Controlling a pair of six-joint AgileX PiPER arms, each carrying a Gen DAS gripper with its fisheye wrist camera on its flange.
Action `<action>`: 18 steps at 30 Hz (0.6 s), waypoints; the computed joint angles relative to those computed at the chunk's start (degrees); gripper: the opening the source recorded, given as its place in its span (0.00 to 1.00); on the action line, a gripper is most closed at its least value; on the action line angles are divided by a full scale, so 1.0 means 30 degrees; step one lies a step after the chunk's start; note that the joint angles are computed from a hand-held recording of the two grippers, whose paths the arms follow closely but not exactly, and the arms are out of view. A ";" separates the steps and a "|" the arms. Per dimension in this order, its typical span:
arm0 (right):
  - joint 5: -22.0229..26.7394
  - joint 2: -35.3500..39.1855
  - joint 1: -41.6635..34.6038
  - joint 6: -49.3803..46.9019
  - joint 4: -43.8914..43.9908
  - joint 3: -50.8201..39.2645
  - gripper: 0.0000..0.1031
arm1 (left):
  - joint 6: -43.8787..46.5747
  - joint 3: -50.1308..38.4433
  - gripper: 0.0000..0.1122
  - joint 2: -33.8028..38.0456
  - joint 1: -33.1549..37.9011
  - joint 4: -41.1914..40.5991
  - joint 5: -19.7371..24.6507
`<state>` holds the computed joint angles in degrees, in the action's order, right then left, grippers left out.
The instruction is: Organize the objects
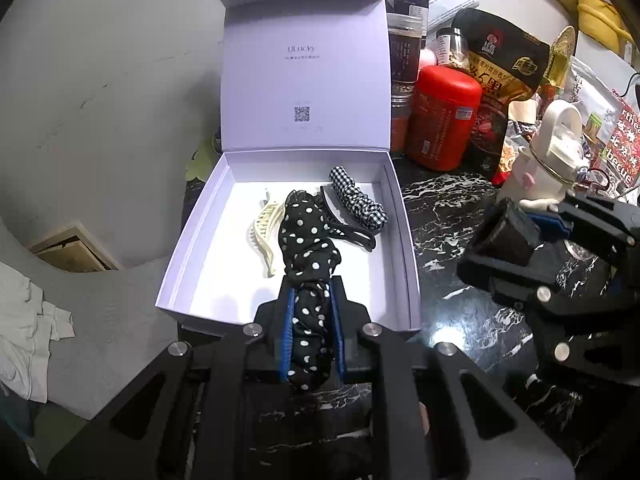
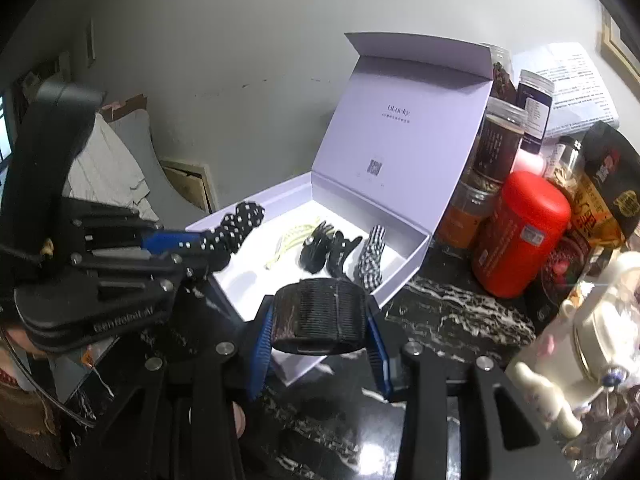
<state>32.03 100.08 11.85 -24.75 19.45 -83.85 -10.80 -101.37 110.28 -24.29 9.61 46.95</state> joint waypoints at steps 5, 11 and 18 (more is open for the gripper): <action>0.0477 0.0887 -0.0128 0.0245 -0.0249 -0.1546 0.41 | -0.0177 -0.1438 0.13 0.0559 -0.0045 0.0365 0.0366; 0.1687 0.2002 -0.0191 0.0712 -0.0392 -0.3888 0.41 | -0.0547 -0.3631 0.13 0.1750 0.0364 0.0725 0.0844; 0.2485 0.4141 -0.0122 0.1491 -0.0773 -0.6889 0.41 | -0.0165 -0.7480 0.13 0.4172 0.1132 0.0674 0.2507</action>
<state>39.48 112.50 11.48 -20.28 17.13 -104.52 -11.29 -123.81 122.80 -20.89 11.63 54.47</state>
